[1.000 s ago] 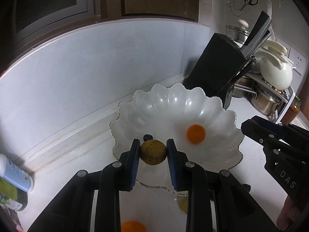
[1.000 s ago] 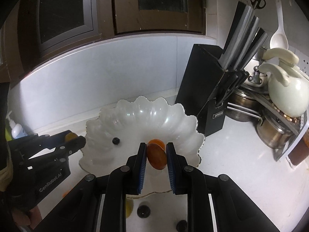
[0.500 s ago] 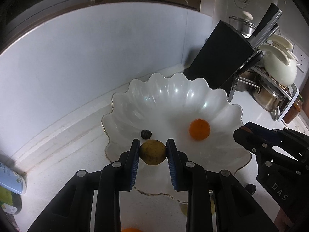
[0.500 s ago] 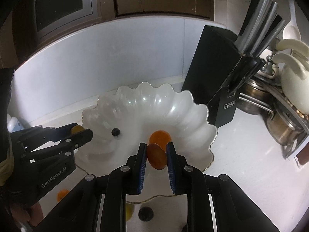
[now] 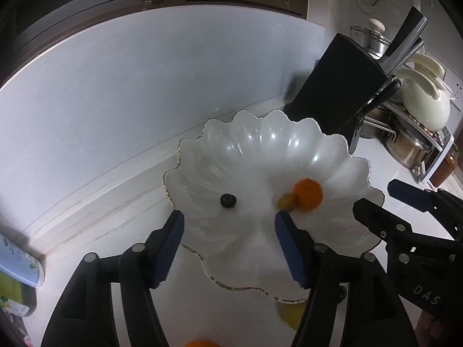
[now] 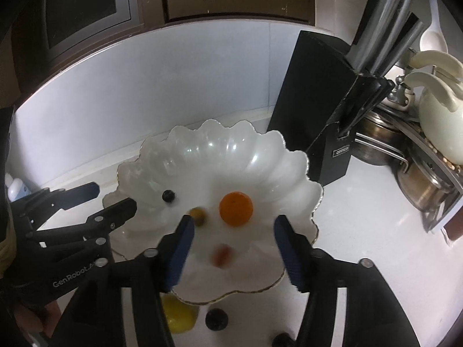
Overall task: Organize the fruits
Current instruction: 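Open the left tool over the bowl while the right tool releases the oval fruit, then withdraw both open tools from the bowl back over the counter fruits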
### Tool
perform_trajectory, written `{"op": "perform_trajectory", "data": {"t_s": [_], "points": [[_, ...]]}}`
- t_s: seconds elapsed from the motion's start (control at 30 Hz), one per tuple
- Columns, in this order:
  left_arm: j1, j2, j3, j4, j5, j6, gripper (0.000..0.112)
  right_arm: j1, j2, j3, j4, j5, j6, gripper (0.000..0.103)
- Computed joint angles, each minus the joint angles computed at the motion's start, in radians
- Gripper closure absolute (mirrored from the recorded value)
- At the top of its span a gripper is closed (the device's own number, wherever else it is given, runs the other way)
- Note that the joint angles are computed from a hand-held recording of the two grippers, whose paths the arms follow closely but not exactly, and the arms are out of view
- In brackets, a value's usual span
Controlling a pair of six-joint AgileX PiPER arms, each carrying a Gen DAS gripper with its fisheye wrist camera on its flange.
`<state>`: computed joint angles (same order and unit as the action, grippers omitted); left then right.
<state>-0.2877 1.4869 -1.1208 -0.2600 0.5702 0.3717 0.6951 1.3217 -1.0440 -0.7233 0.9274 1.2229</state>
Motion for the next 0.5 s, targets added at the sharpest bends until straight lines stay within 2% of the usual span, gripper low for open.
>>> {"op": "perform_trajectory", "data": {"t_s": [0.2,0.5], "points": [[0.007,-0.02,0.009,0.005,0.005,-0.02,0.033,0.022,-0.01,-0.004,-0.026,0.035,0.021,0.031],[0.0,-0.074,0.032,0.015,0.007,-0.039,0.031,0.066,-0.051,-0.002,-0.063,0.104,0.06,0.029]]}}
